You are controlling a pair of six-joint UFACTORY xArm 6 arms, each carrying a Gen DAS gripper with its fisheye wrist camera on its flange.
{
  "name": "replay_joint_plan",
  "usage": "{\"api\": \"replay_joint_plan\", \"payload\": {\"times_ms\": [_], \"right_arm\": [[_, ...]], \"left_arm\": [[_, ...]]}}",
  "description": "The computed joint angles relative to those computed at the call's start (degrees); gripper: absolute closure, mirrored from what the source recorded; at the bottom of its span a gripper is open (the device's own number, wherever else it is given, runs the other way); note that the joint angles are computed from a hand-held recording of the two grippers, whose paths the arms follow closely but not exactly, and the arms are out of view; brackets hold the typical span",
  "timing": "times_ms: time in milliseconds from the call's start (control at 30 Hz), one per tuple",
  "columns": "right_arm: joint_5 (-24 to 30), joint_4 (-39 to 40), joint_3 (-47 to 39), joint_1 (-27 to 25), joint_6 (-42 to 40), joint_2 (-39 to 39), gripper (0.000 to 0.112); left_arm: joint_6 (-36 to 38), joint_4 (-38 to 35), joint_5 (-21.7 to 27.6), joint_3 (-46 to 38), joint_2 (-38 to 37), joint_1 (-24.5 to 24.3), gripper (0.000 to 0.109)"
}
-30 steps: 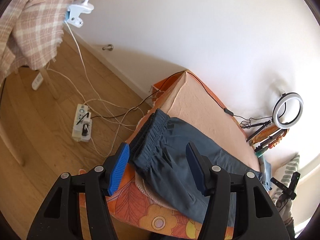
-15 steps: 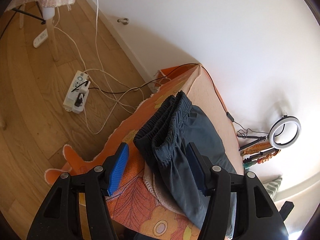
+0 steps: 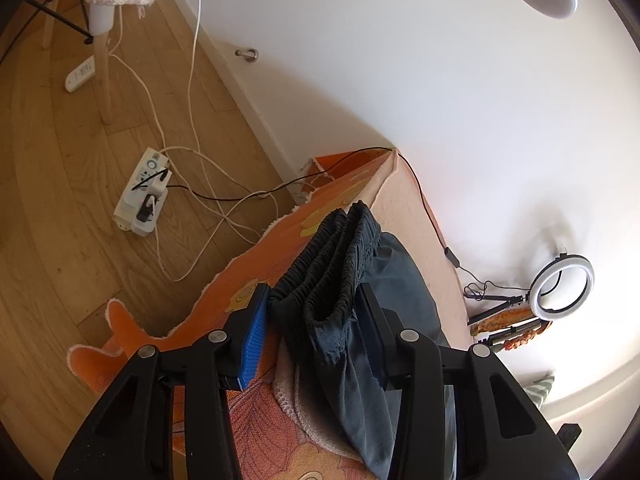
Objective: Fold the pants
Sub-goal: 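Grasp the elastic waistband with the left gripper and lift it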
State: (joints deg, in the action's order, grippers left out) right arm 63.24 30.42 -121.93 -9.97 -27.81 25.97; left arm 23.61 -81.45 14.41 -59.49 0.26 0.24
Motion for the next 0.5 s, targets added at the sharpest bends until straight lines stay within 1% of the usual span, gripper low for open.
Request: {"api": "replay_joint_plan", "payload": {"times_ms": [33, 67, 100, 133, 233, 333, 367, 433, 500], "right_arm": [[-0.19, 0.12, 0.06, -0.07, 0.23, 0.02, 0.069], [-0.38, 0.17, 0.13, -0.11, 0.43, 0.01, 0.069], [-0.47, 0.29, 0.22, -0.1, 0.5, -0.03, 0.069], [-0.4, 0.46, 0.26, -0.12, 0.47, -0.07, 0.069], [-0.27, 0.77, 0.41, -0.1, 0.62, -0.27, 0.069], [-0.67, 1.21, 1.48, 0.08, 0.16, -1.04, 0.069], [-0.6, 1.39, 1.73, 0.12, 0.09, -1.25, 0.069], [-0.1, 1.78, 1.84, 0.27, 0.26, -1.45, 0.069], [0.78, 2.39, 1.68, 0.57, 0.02, -1.47, 0.069]], "left_arm": [[-0.57, 0.58, -0.54, 0.16, -0.11, -0.11, 0.08], [-1.16, 1.25, -1.33, 0.34, -0.26, -0.32, 0.085], [-0.91, 1.28, -2.09, 0.36, -0.35, -0.56, 0.087], [-1.06, 1.84, -2.95, 0.34, -0.38, -0.88, 0.091], [-3.28, 6.44, -5.57, 0.07, -0.41, -2.07, 0.093], [-3.44, 8.32, -8.8, -0.65, -0.95, -3.88, 0.094], [-3.99, 10.23, -10.03, -0.86, -1.16, -4.65, 0.094], [-8.72, 19.04, -12.51, -0.83, -1.47, -6.22, 0.094], [-11.14, 25.33, -13.76, -1.37, -1.57, -7.77, 0.094]]}}
